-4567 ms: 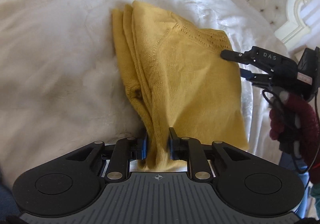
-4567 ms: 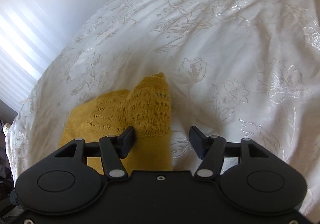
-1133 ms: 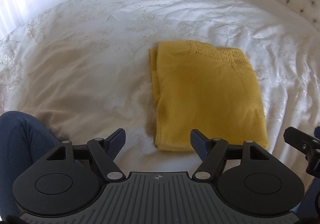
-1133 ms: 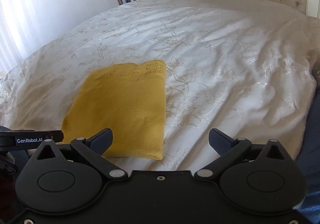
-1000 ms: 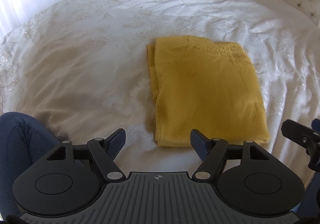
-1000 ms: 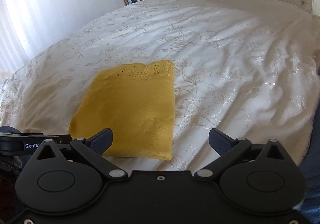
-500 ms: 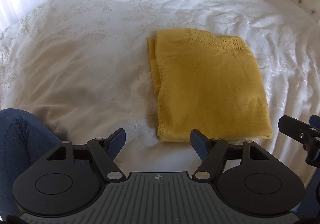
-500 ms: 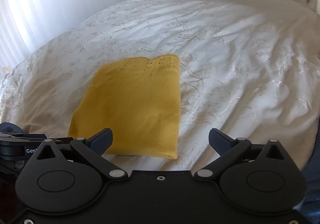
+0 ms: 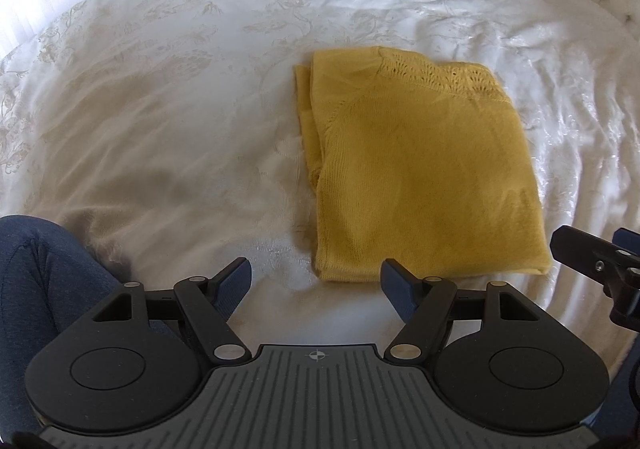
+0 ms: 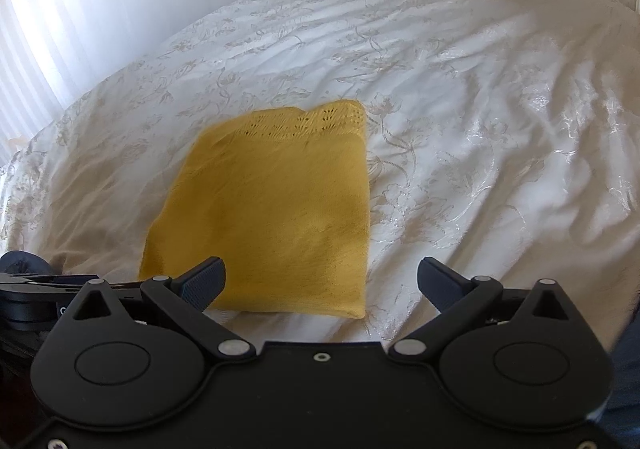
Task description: Fold small clothes
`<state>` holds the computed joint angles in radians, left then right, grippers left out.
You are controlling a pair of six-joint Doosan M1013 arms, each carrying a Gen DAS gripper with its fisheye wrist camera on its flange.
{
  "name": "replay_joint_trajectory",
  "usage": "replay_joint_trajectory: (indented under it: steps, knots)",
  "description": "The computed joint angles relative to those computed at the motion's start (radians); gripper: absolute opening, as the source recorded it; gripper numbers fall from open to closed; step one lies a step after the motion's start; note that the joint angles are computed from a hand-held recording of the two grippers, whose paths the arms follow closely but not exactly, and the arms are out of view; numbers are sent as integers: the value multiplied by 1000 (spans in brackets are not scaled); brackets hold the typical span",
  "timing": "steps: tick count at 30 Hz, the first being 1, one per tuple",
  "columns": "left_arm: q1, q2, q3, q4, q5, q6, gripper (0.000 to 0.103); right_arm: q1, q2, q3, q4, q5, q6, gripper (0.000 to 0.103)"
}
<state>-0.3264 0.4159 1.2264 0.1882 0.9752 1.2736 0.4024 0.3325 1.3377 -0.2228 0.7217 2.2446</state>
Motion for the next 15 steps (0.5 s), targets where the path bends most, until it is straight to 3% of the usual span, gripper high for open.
replay_joint_trajectory:
  steps: [15]
  knots:
    - [2,10,-9,-5,20,0,70,-5,11,-7,48,5,-22,102]
